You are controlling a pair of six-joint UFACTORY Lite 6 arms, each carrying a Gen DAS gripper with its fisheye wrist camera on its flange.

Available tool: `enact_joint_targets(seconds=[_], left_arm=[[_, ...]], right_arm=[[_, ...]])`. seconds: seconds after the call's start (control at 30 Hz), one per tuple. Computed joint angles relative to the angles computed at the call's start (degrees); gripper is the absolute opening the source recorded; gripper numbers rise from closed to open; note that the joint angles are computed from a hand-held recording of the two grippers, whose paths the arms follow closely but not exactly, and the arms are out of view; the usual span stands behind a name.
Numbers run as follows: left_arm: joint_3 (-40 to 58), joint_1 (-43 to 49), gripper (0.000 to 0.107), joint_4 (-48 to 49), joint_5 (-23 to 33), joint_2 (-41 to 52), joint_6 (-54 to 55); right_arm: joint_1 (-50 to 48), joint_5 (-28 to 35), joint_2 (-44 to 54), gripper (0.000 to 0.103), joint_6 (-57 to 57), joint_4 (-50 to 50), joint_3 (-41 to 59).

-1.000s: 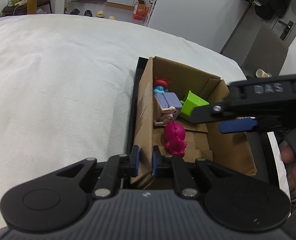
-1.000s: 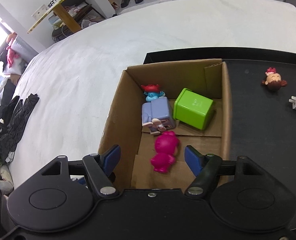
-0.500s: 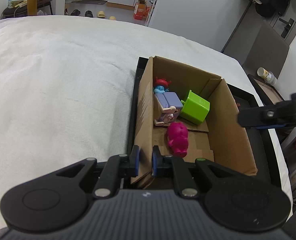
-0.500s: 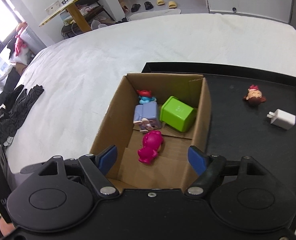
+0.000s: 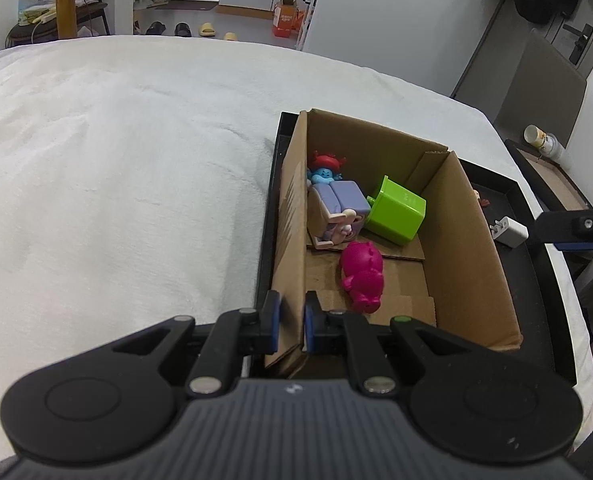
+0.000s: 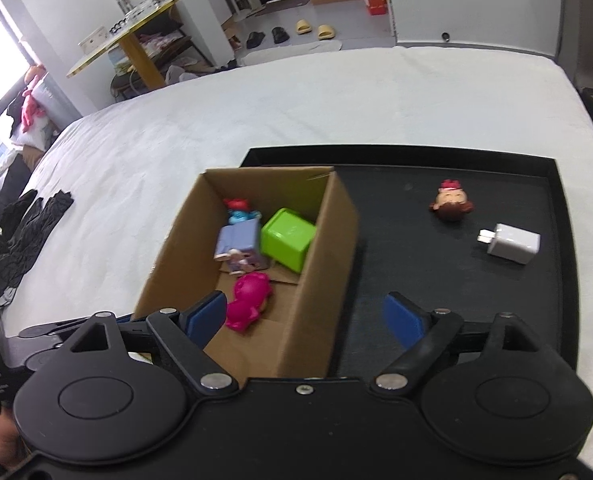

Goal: Organize rigid objects
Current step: 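Move the right gripper to the white charger plug and grasp it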

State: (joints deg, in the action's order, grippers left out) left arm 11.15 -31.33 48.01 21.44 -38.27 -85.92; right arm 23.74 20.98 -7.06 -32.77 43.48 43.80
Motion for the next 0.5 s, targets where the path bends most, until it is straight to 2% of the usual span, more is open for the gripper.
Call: enact_joint_targets(seconds=[0.33, 0.5], left_arm=[[1.7, -2.6, 0.011, 2.6, 2.3, 2.6, -4.2], [3.2, -4.5, 0.01, 4.2, 3.7, 5.3, -6.8]], right_arm=[[-9.8, -0.2, 0.6, 0.088, -23.5, 18.3, -4.2], [-14.4, -0.2, 3.4, 0.088, -43.0, 35.3, -6.9]])
